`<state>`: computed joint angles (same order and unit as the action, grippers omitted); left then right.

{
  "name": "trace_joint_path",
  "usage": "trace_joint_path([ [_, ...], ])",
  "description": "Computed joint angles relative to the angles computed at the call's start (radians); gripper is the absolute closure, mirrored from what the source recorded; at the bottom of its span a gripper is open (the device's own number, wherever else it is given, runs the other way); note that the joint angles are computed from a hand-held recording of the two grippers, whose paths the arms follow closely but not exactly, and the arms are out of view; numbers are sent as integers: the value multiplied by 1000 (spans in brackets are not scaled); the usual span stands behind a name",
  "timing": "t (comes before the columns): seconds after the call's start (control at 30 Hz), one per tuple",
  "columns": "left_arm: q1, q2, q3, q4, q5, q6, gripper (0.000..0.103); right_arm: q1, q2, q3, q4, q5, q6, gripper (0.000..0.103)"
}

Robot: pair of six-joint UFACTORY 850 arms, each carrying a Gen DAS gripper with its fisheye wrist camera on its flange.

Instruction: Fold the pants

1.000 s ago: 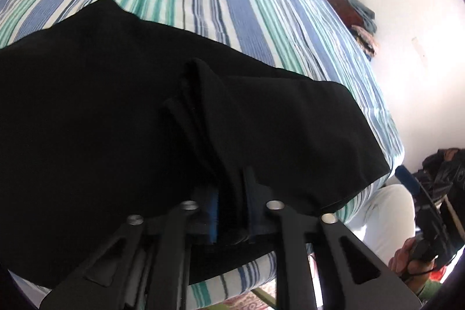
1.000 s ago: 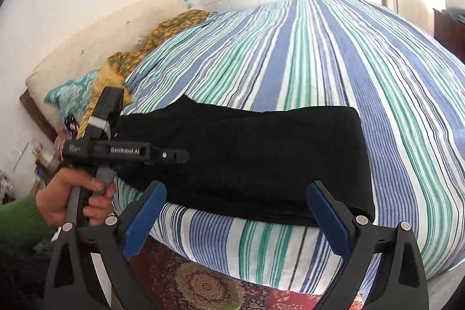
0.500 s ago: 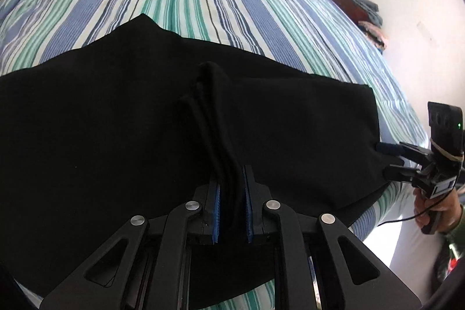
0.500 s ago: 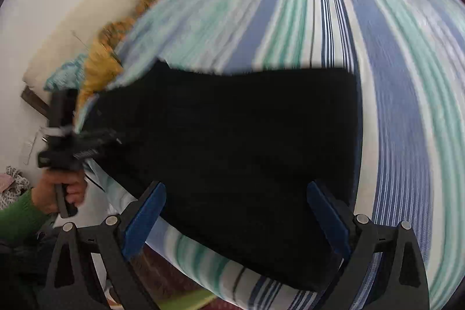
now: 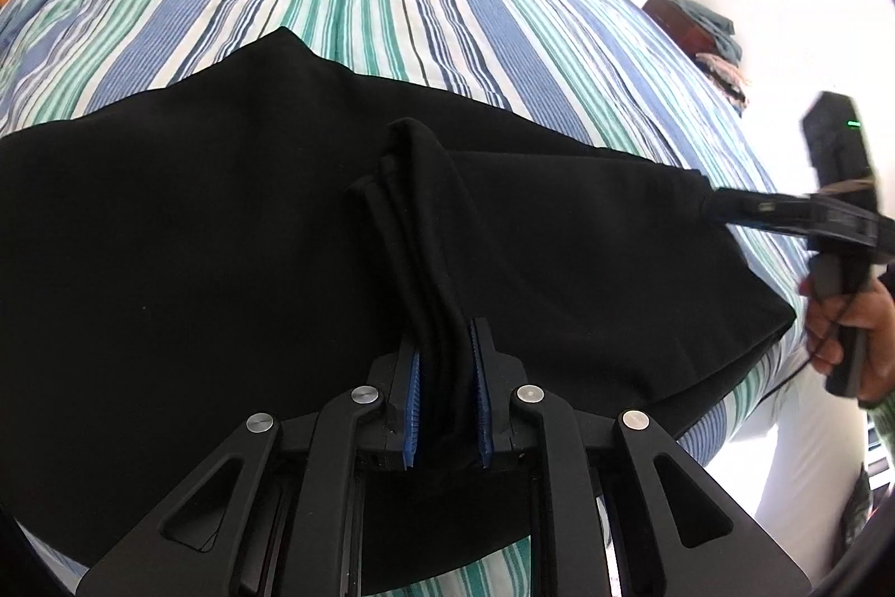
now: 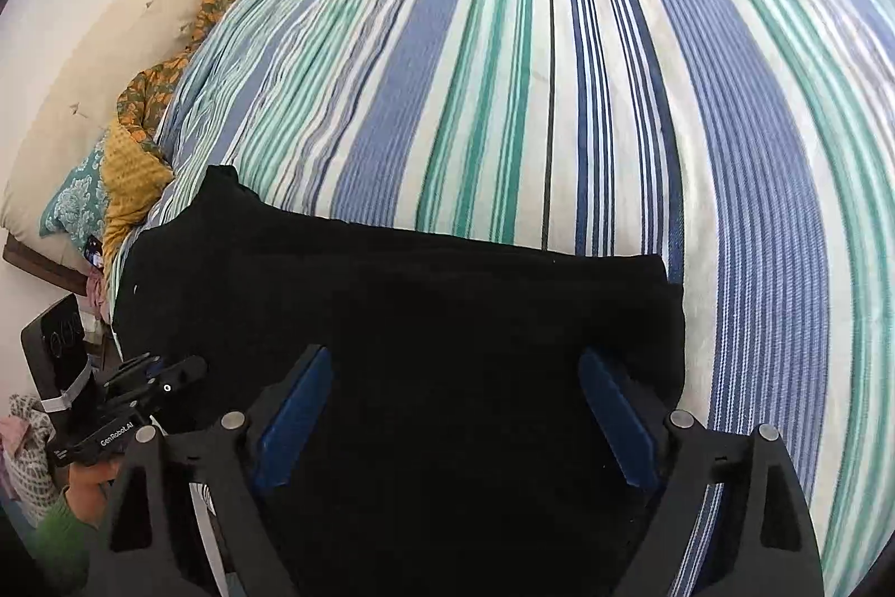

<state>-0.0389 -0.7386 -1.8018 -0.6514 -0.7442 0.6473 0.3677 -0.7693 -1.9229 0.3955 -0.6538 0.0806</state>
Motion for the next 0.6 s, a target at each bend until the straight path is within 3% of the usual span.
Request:
trace_joint_path([
  [0.1,7,0,10,-33,2,19,88,26,139,160,49,137,-59,13],
  [0.23,12,13,31,-47,10,37,87,82,287,348,-51,252,5,12],
  [0.37,12,13,30,-40,5,10,81,107,260,405,-81,189,61,7],
  [0.43,10,11,20,-26,-17,-17,67,133,272,418,-238,235,166,5],
  [0.5,10,21,21,-22,-28,-36,42,142,269,391,-303,207,244,4],
  [0.6,20,62,48,-44,-16,-25,25,131,359,505,-194,382,207,4],
])
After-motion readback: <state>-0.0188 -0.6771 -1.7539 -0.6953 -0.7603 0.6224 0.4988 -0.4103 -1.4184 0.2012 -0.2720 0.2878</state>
